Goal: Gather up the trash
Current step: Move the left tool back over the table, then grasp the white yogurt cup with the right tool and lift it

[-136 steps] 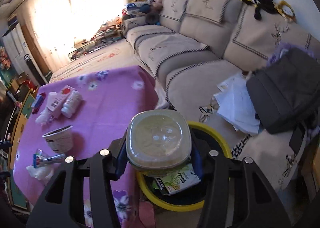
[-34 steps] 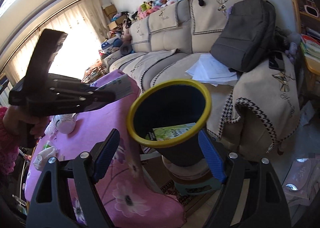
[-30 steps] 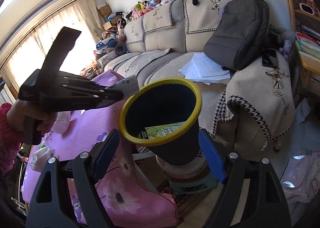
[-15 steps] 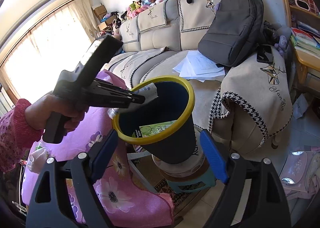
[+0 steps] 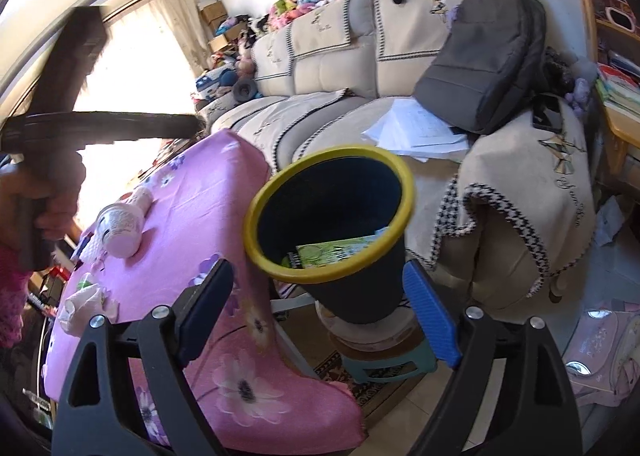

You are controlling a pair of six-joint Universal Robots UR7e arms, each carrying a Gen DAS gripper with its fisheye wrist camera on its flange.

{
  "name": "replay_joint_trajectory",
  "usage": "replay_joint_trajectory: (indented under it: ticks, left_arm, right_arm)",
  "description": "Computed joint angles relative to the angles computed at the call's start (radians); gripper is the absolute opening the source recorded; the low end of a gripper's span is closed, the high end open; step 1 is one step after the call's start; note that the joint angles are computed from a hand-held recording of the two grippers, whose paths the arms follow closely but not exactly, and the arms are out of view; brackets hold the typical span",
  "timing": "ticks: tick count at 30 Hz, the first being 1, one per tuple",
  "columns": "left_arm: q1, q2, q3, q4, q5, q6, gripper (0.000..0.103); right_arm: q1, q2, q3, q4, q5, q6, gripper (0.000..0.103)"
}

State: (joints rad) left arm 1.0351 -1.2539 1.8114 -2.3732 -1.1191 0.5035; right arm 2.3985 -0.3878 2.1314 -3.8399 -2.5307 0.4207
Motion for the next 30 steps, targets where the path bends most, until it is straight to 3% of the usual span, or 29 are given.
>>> replay_joint_trajectory:
  ticks: [5,9,16,21,26,30]
  left_arm:
    - [0.055,-0.196,0.072,-0.005,-0.04,-0.078,0.09]
    - [0.115,-0.348,0.134,-0.038,-0.051,-0.112,0.091]
    - [0.244,-0.562,0.233,-0.169,-0.079,-0.133,0.094]
    - [0.305,-0.636,0.265,-0.222,-0.038,-0.111,0.094]
    - [0.395,-0.653,0.243,-0.216,-0.117,-0.131,0.094]
    - [0.427,-0.642,0.231,-0.217,-0.152,-0.126,0.094]
  right_arm:
    - [0.0,0.024,-0.061,0.025,0.052,-0.064,0.082]
    - [0.002,0.046,-0.128,0.081,0.099,-0.112,0.085]
    - [-0.022,0.126,-0.324,0.201,0.295,-0.291,0.086]
    - [-0.032,0.204,-0.515,0.33,0.377,-0.42,0.09]
    - [-0.046,0.277,-0.697,0.477,0.425,-0.433,0.093]
    - [-0.051,0.345,-0.828,0.571,0.393,-0.448,0.096]
